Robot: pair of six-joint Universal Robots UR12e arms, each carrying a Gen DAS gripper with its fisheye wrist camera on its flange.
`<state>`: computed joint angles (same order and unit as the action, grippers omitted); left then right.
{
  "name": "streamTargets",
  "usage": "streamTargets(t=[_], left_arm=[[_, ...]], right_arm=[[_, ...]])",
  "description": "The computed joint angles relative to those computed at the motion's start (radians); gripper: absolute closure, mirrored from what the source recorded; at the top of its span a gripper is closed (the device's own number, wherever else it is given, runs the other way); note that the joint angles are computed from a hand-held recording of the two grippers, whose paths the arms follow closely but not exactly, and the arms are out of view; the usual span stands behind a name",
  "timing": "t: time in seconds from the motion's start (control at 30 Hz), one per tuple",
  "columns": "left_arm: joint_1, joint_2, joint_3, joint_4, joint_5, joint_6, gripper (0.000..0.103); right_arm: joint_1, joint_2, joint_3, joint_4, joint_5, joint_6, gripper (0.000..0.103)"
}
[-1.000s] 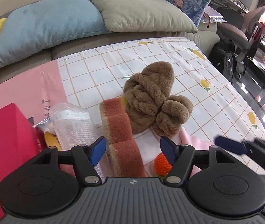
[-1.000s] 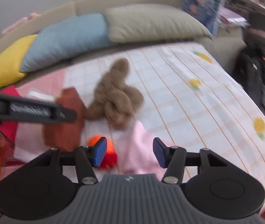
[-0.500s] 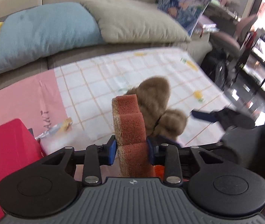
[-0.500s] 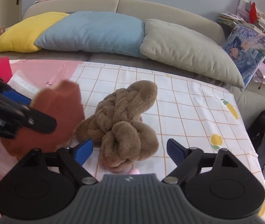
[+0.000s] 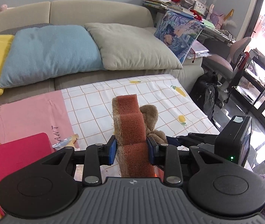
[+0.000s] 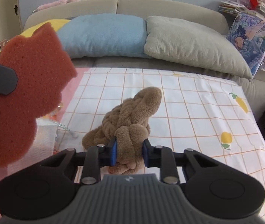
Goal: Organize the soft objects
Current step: 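Carry the sponge and plush over the white box and open both tools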
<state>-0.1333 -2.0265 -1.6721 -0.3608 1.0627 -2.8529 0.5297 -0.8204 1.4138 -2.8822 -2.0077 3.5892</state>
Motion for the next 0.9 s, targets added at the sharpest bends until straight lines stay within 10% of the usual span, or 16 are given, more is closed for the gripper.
streamTargets(t=[0.33,0.9], left_arm=[[0.016,0.094,-0.11,0.097,0.036,0.069,0.066],[0.14,0.237,-0.29,0.171,0.044,-0.016,0.066]], right_arm=[[0.056,-0.059,-0.003,0.04,-0.066,-0.017,0.078],[0.192,-0.117,0.058,-0.19,-0.079,0.051,0.078]])
